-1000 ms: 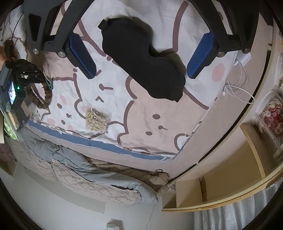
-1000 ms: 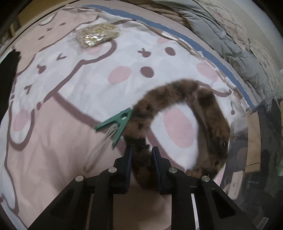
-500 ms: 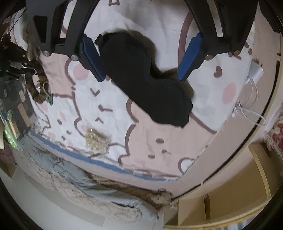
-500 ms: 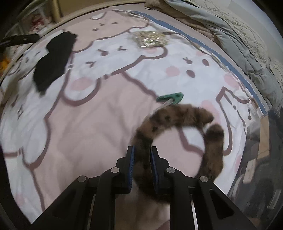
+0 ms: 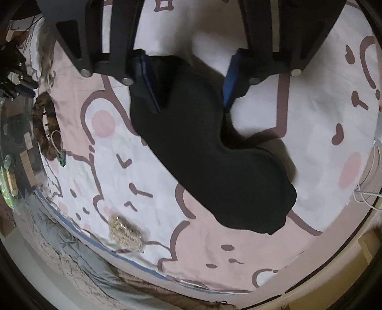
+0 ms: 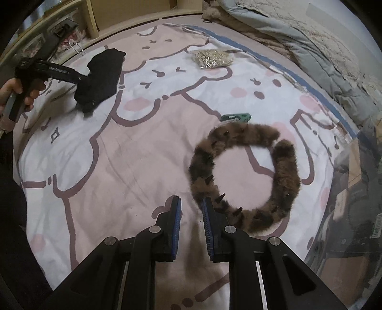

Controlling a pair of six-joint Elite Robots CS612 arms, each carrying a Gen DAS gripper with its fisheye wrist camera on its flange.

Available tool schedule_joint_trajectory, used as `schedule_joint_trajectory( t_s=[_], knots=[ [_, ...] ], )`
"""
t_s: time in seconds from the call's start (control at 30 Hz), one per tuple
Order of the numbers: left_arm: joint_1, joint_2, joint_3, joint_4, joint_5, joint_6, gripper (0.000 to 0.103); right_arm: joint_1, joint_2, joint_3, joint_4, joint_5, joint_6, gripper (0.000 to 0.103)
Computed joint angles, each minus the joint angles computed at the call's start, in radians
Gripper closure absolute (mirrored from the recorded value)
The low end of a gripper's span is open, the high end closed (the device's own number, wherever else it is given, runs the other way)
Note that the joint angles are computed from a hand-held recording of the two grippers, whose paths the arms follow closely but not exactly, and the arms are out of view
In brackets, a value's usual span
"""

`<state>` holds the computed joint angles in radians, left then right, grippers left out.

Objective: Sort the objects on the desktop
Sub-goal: 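Grasp the black eye mask with the left gripper and lift it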

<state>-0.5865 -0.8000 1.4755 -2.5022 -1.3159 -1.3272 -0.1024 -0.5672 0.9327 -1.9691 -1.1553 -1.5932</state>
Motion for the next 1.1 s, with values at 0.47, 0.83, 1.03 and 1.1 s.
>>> schedule_joint_trajectory(
  t_s=[0.47,0.83,1.03,1.1],
  knots=[
    [-0.019,-0.027,0.031,-0.102,0.065,0.113,0.086,-0.011,-0.011,-0.007,0.031,0.068,0.008,0.084],
    [-0.051,-0.031,-0.012,-0.214,0.004,0.35,0.09,-0.02,-0.001,-0.05,0.041,0.117,0.123,0.084],
    [-0.061,-0.019,-0.047,-0.262,-0.13,0.493,0.09,-0.021,0.002,-0.055,0.027,0.103,0.125,0.085],
    [-0.069,-0.017,-0.064,-0.205,-0.121,0.538,0.09,-0.021,0.002,-0.053,0.029,0.093,0.117,0.085]
  ],
)
